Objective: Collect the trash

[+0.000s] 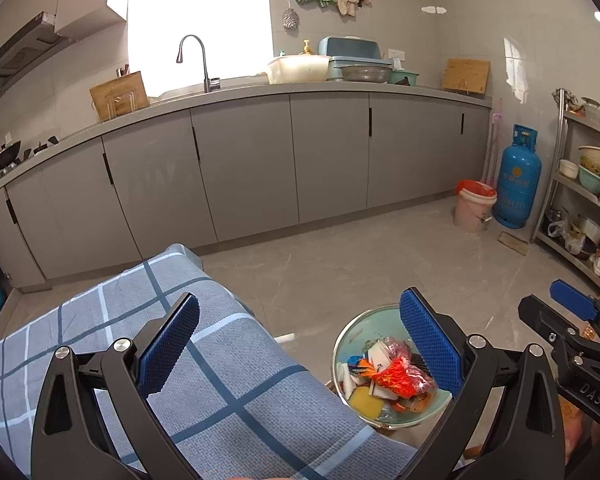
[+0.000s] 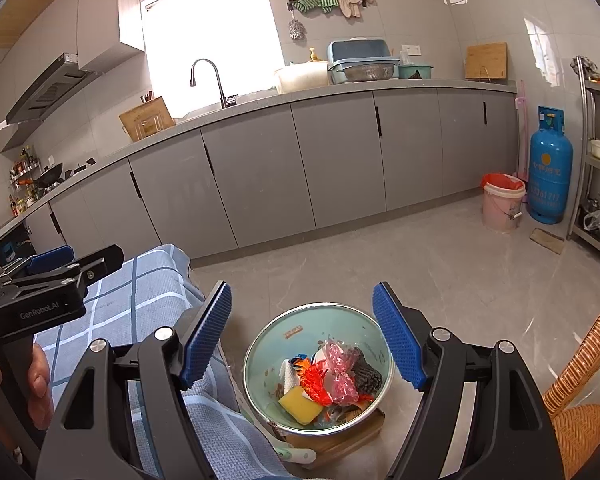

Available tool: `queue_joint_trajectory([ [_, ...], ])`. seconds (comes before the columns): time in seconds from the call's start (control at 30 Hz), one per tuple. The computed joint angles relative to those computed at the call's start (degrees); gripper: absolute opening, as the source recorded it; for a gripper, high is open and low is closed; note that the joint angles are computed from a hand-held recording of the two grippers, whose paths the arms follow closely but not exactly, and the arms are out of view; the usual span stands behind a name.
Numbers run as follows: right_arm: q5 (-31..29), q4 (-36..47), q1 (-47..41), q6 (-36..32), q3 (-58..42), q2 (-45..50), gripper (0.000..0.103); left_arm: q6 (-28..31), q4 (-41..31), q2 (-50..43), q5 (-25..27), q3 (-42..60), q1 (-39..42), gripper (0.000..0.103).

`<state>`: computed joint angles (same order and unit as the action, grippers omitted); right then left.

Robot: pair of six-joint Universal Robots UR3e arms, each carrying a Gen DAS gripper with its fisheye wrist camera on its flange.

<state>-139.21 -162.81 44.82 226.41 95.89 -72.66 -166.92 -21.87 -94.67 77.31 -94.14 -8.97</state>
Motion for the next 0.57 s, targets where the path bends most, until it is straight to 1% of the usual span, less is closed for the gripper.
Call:
queue_joint_trajectory([
  [0.2,-0.9,0.7,0.4,0.4,-0.2,-0.3,0.076,0.9,1.5,0.3,0.9,-0.8,-0.7,0.099],
  [0.27,-1.3,0.9,0.6,0.5,-0.2,-0.5,0.077,1.0,1.7,0.6,0.4,-1.1,-0.5,0.099],
  [0.37,-1.5,1.6,0.7,0.9,-0.3,-0.7,0.077,1.2,-1.2,0.9,-1.2,-0.2,0.3,0.099],
  [0.57,-2.8,3.5,1.3,2.3,-0.1,-0.9,0.081,2.0,-1.5,2.2,-2.6,-1.7,1.4,0.099],
])
